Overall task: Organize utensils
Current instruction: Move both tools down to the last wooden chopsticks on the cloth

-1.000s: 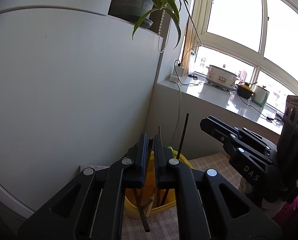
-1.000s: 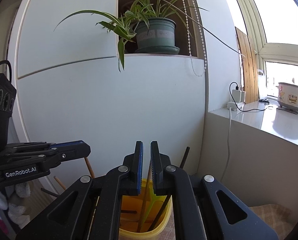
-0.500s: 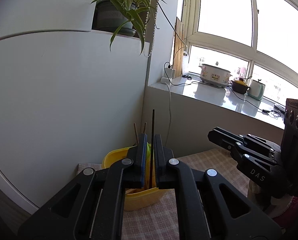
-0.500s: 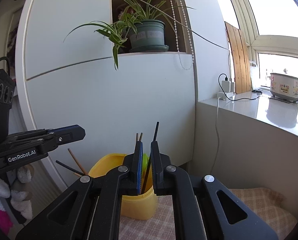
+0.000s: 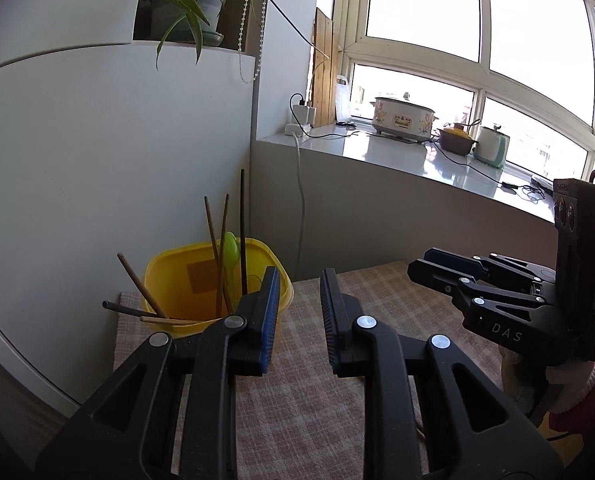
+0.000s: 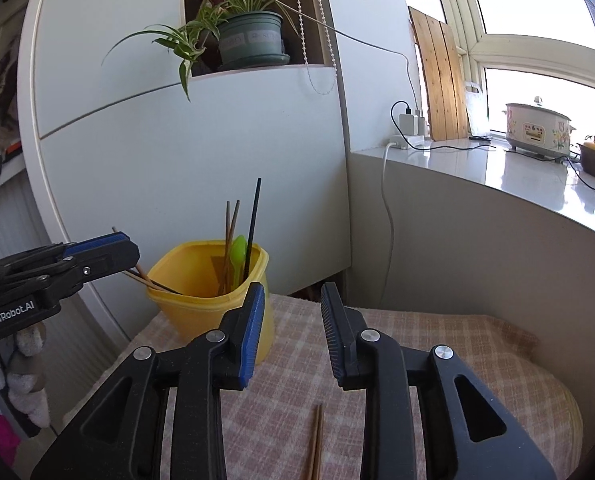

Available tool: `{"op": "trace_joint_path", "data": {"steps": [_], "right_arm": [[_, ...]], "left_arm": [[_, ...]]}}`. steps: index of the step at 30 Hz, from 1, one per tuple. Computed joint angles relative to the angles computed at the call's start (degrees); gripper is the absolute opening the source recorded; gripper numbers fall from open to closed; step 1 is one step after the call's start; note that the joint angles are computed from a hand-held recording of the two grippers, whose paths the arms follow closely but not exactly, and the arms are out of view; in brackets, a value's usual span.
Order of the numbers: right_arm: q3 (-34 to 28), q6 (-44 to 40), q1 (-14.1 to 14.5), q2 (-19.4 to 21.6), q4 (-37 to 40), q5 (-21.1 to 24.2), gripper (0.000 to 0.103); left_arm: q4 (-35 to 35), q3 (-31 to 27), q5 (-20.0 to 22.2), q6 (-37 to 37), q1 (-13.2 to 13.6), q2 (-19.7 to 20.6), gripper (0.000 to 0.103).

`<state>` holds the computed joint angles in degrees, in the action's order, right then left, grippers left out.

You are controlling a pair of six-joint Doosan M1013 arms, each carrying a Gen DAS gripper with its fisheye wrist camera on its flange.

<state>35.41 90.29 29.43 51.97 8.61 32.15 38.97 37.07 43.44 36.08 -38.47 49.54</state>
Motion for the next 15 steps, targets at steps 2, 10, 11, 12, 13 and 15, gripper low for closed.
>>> {"op": "trace_joint_path", "data": {"steps": [2,10,11,12,13,15], "right_arm": [[0.56,2.55,-0.16,-0.24,-2.82,1.80,0.029],[3.02,7.82,-0.84,-1.17,-9.36,7.68,0.045],[3.37,7.86,-0.92,-1.29,-9.69,8.28,0.049],[3.63,7.89,-0.97,-1.36,-10.16,8.57,0.050],[3.93,8.10,-1.00,-1.43,-10.89,8.64,0.052],[5.01,8.52,-1.02,-1.85,-12.17,8.40,0.053]], "left_arm": [[-3.11,-0.98,0.34,1.76,-0.11,0.82,0.019],[-18.14,-4.61,2.53,9.80,0.03,4.12,0.019],[-19.41,-5.21,3.15,10.36,0.02,4.61,0.019],[-20.89,-6.16,4.11,11.23,0.04,5.26,0.019],[-22.30,-6.97,4.93,12.03,0.03,5.83,0.019],[-24.59,-8.50,6.41,13.07,-0.01,6.88,0.019]]}}
